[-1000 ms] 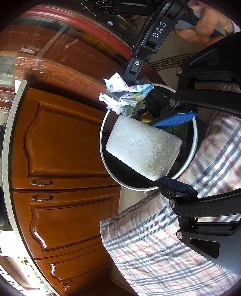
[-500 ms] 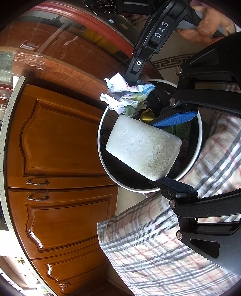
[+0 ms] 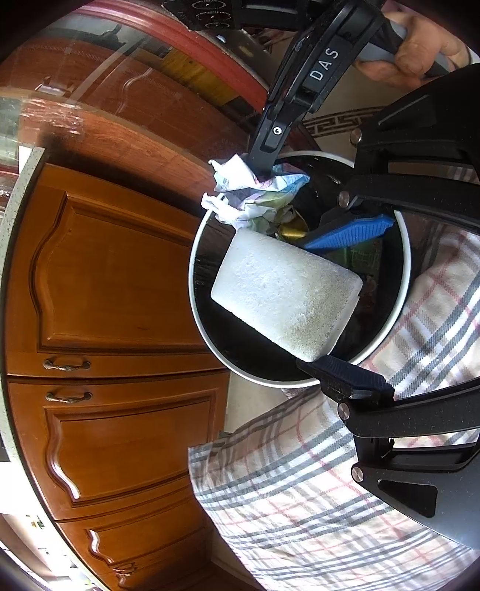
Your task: Collect trash
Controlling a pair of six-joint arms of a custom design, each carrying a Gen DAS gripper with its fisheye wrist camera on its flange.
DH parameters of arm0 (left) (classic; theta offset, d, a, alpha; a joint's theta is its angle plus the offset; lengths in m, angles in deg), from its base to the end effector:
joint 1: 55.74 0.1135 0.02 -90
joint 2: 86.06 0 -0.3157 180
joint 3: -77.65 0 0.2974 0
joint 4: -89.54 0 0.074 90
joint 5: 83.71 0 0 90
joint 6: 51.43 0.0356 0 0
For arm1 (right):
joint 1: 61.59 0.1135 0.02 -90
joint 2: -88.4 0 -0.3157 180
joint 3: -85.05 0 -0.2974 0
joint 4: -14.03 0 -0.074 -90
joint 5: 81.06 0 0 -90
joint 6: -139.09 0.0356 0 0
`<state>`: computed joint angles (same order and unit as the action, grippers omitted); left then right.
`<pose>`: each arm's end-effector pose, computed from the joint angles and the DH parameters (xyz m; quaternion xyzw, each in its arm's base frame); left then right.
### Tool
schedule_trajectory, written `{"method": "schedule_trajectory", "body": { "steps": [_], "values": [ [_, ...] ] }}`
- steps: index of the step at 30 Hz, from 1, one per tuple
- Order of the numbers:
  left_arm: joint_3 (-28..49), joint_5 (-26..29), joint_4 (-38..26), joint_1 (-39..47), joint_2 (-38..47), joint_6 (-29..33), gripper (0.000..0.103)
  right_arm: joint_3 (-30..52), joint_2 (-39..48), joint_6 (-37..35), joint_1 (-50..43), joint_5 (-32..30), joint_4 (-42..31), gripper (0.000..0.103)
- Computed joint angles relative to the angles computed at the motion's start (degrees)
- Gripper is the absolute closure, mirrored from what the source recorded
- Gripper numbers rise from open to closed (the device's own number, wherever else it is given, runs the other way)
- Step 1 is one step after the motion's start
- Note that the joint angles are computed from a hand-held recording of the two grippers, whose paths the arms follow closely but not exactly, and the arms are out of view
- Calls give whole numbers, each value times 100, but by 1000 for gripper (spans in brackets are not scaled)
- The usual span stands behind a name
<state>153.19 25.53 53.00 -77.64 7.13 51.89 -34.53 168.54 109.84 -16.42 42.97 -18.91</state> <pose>0.3519 -0.1541 0.2513 0.3328 0.8787 -0.1812 0.2904 0.2317 0.2049 0.2419 0.2156 0.8849 0.0773 0.4057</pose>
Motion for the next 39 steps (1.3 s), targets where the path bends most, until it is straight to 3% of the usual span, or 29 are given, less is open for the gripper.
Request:
{"method": "schedule_trajectory", "body": {
  "steps": [4, 6, 10, 12, 14, 21, 28, 35, 39],
  "values": [
    [-13, 42, -69, 96, -55, -51, 30, -48, -53, 51, 3, 48, 23, 80],
    [-101, 86, -30, 182, -177, -67, 27, -77, -91, 117, 51, 102, 54, 65],
    [-249, 350, -39, 473, -418, -29, 22, -106, -191, 264, 262, 312, 81, 47],
    [-354, 451, -26, 633, -592, -48, 19, -110, -228, 351, 401, 420, 100, 21],
    [-485, 627, 3, 867, -803, -34, 17, -118, -277, 398, 553, 517, 149, 11],
    [-1013, 1124, -82, 1728, -1507, 81, 14, 185, -196, 1032, 1394, 1244, -302, 6],
    [-1500, 1655, -373, 2765, -2075, 583, 14, 509, 217, 1616, 2105, 1597, -517, 6],
    [-2034, 2129, -502, 3732, -2758, 1203, 12, 1111, 921, 2336, 2762, 2032, -1181, 2],
    [-2357, 2568, -490, 4379, -3204, 1656, 10, 1604, 1307, 2760, 3051, 2298, -1937, 2]
  ]
}}
